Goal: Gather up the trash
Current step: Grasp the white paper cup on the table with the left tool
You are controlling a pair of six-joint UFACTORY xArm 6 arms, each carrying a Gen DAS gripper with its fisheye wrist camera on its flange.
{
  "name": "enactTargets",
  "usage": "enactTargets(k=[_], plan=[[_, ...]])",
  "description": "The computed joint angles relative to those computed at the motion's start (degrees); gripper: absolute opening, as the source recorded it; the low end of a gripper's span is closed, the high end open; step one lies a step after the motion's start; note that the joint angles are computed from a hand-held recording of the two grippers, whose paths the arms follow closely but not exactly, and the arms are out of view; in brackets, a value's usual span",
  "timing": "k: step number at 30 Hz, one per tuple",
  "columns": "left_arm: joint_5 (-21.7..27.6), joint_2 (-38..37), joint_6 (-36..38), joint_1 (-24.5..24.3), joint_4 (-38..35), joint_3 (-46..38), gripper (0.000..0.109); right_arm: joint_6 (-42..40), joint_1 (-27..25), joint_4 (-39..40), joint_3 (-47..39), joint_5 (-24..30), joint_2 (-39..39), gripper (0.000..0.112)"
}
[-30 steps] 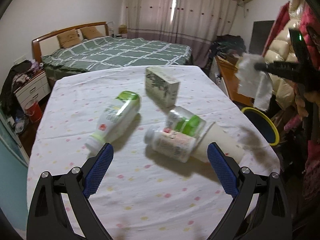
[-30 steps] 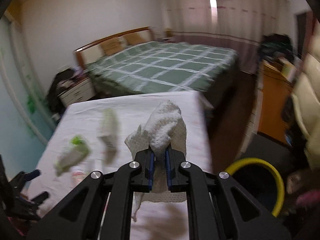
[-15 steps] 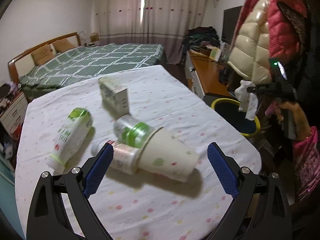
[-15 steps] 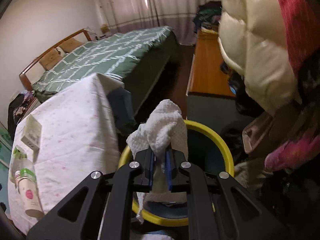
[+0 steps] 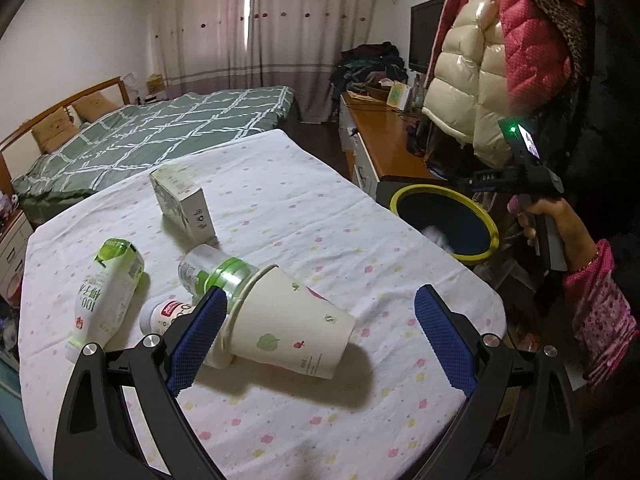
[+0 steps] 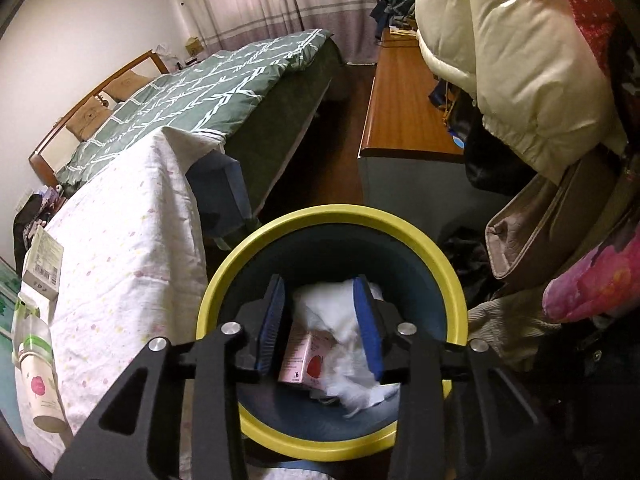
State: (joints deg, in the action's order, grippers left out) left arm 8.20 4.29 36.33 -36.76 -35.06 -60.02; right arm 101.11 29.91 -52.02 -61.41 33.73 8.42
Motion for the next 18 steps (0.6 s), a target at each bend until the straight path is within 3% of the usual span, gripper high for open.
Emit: enactTargets(k=[7,13,18], plan=[[6.55,2.14,10.68,1.36,-8.16,-3.51,0.093,1.36,-0.22,-0.35,1.17,-1.43,-0.35,0.045],[11.17,3.86,18.45,3.21,-10.45,-5.83,0.093,3.37,0.33,-1.22,1.91,-3.18,0.09,0.048],[13.18,5.37,20.65,3.92,-9.67,-7.66,0.093,4.80,0.49,-1.99,2.08,-3.99,0.29,0.049]])
